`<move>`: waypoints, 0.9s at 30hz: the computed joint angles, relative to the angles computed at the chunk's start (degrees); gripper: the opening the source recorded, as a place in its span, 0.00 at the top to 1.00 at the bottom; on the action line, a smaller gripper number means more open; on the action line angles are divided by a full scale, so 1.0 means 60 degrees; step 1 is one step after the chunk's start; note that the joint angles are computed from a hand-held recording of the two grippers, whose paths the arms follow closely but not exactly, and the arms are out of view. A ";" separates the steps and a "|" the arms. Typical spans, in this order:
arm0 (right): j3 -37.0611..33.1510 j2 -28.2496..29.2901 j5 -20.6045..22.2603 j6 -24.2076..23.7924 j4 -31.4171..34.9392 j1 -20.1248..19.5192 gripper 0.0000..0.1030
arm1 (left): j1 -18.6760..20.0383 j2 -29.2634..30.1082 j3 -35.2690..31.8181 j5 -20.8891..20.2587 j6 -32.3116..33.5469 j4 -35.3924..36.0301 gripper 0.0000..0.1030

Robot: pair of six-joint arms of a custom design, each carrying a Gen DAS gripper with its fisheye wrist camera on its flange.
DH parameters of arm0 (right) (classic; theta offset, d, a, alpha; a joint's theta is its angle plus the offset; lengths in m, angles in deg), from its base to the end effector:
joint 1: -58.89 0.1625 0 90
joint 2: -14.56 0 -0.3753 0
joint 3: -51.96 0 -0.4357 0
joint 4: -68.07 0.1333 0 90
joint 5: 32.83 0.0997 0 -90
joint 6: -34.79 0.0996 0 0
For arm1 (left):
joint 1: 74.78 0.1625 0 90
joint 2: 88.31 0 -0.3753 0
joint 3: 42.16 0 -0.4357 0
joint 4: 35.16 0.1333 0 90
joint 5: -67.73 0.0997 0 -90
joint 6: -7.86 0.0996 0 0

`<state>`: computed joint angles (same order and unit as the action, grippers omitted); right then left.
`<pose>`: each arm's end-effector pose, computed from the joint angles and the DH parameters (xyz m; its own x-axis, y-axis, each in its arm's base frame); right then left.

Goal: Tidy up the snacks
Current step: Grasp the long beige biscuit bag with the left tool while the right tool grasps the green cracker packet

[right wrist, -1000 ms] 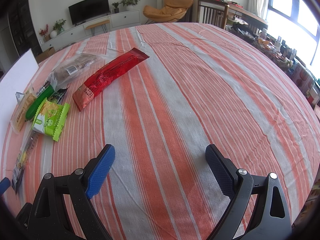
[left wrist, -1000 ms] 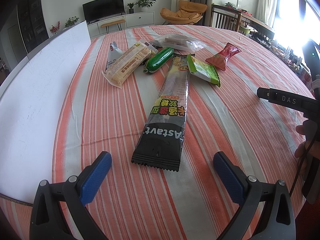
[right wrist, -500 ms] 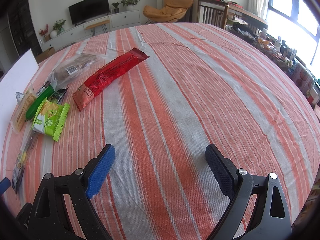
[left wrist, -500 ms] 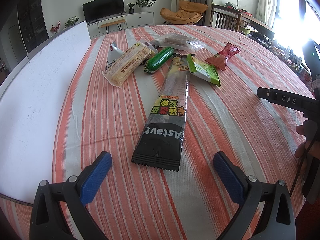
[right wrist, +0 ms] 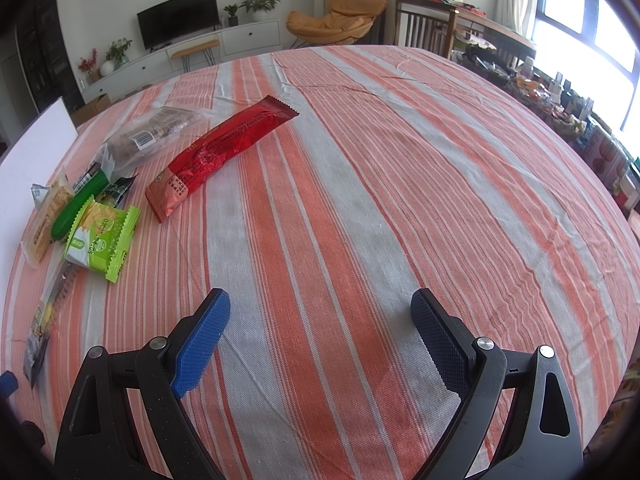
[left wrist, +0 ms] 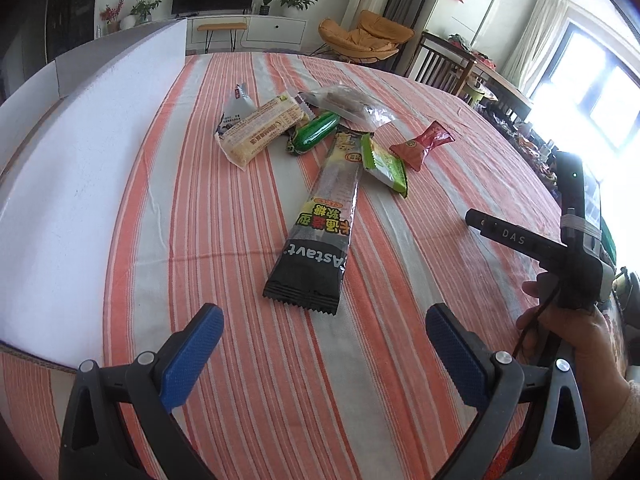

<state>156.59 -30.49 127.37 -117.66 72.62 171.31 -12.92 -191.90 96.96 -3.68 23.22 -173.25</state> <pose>0.1933 -0.3646 -0.0215 -0.5752 0.6066 0.5488 -0.0870 0.6217 -0.7784 -0.0357 -0.4167 0.2036 -0.7155 0.6001 -0.3577 0.6739 0.7277 -0.1273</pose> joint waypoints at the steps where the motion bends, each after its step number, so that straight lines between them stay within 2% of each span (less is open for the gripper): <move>1: 0.0000 0.0000 0.0000 0.0000 0.0000 0.0000 0.09 | -0.0079 0.0135 -0.0157 -0.0015 0.0104 0.0090 0.03; 4: 0.0001 -0.0002 -0.0003 0.0006 0.0002 0.0003 0.09 | -0.0380 0.0966 -0.0780 0.0261 0.0229 -0.0222 0.08; 6: 0.0000 -0.0002 -0.0003 0.0000 0.0000 0.0001 0.09 | -0.0412 0.1880 -0.1607 0.0352 0.0079 -0.0194 0.16; 7: 0.0000 -0.0002 -0.0003 0.0000 0.0000 0.0001 0.09 | -0.0392 0.2431 -0.2112 0.0592 -0.0106 -0.0125 0.19; 9: 0.0000 -0.0002 -0.0003 0.0000 0.0000 0.0001 0.09 | -0.0335 0.3584 -0.3085 0.1225 -0.0496 0.0103 0.31; 13: -0.0002 -0.0001 -0.0002 0.0002 0.0005 0.0000 0.09 | -0.0099 0.5433 -0.4292 0.2524 -0.0387 0.0247 0.34; 14: -0.0002 -0.0001 -0.0002 0.0002 0.0005 0.0000 0.09 | 0.0001 0.5593 -0.4391 0.2415 -0.0303 0.0044 0.42; 15: -0.0002 -0.0001 -0.0002 0.0002 0.0005 0.0000 0.09 | 0.0124 0.5668 -0.4526 0.2121 -0.0306 0.0113 0.56; 16: -0.0002 -0.0001 -0.0002 0.0002 0.0005 0.0000 0.09 | 0.0216 0.5688 -0.4653 0.1864 -0.0395 0.0389 0.62; 17: -0.0002 -0.0001 -0.0002 0.0002 0.0005 0.0000 0.09 | 0.0266 0.5608 -0.4627 0.1652 -0.0387 0.0428 0.73; 20: -0.0002 -0.0002 -0.0004 -0.0001 0.0005 -0.0002 0.09 | 0.0272 0.4976 -0.4126 0.1428 -0.0392 0.0558 0.74; 24: 0.0011 -0.0013 -0.0027 -0.0117 -0.0012 0.0005 0.09 | 0.0366 0.3314 -0.3178 0.0711 -0.0694 0.1120 0.74; 25: -0.0044 0.0003 -0.0140 0.0059 0.0276 0.0011 0.09 | 0.0363 0.2889 -0.2942 0.0615 -0.0667 0.1208 0.74; 26: 0.0018 -0.0192 -0.0623 0.0144 0.0398 -0.0026 0.09 | 0.0354 0.2497 -0.2722 0.0537 -0.0648 0.1231 0.74; 27: 0.0243 -0.0640 -0.1506 -0.0066 0.0121 -0.0028 0.10 | 0.0358 0.2159 -0.2545 0.0437 -0.0645 0.1255 0.74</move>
